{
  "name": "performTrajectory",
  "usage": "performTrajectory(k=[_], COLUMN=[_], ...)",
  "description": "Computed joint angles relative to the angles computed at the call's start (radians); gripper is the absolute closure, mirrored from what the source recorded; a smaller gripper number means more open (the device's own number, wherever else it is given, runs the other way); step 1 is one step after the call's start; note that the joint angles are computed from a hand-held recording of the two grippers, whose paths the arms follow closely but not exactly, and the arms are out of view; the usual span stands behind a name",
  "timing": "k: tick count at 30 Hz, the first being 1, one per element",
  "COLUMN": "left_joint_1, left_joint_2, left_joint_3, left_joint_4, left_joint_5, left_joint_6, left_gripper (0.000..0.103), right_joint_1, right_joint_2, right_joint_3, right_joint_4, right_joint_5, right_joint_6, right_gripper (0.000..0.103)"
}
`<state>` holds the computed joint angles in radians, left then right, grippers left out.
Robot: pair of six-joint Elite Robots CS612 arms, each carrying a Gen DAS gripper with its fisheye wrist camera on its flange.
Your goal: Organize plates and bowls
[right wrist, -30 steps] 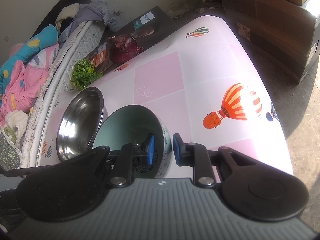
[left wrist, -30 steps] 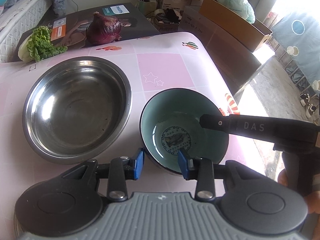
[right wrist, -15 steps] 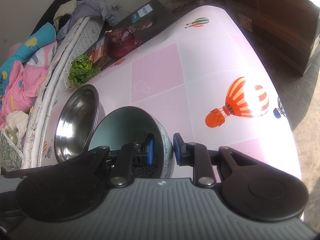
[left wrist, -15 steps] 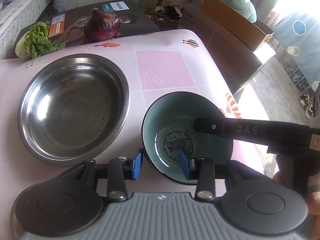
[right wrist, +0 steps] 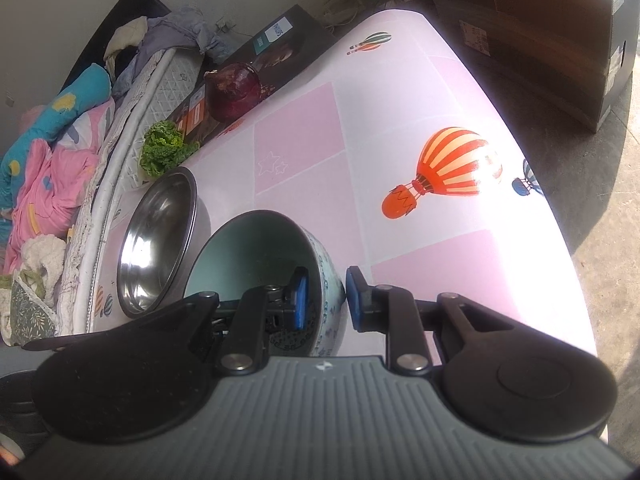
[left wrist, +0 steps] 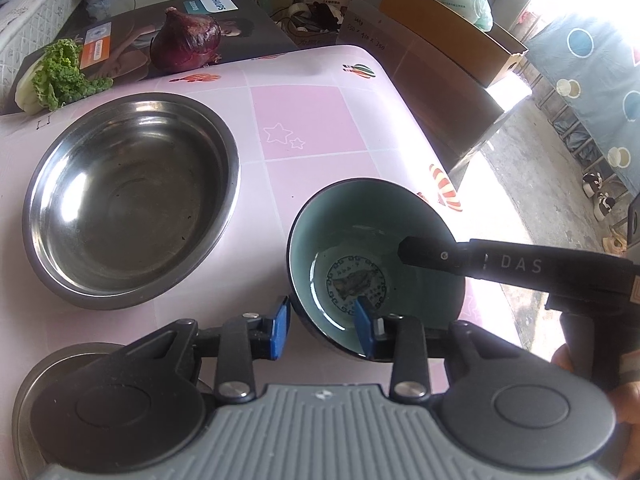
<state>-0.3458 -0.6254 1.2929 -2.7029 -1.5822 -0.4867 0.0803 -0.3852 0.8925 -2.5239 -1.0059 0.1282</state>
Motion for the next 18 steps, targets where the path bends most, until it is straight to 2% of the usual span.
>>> performTrajectory(k=[8, 18], left_joint_1=[-0.002, -0.007], left_joint_2=[0.007, 0.005], left_joint_3=[-0.006, -0.01], left_joint_4=[0.011, 0.029], left_joint_5=[0.027, 0.038], left_joint_6=[-0.006, -0.003], left_gripper=[0.081, 0.081], right_joint_1=[-0.015, -0.018], right_joint_2=[-0.027, -0.031], right_joint_3=[0.07, 0.091], right_joint_4=[-0.067, -0.108], right_joint_5=[0.044, 0.048], right_joint_6=[0.037, 0.046], right_gripper=[0.085, 0.087])
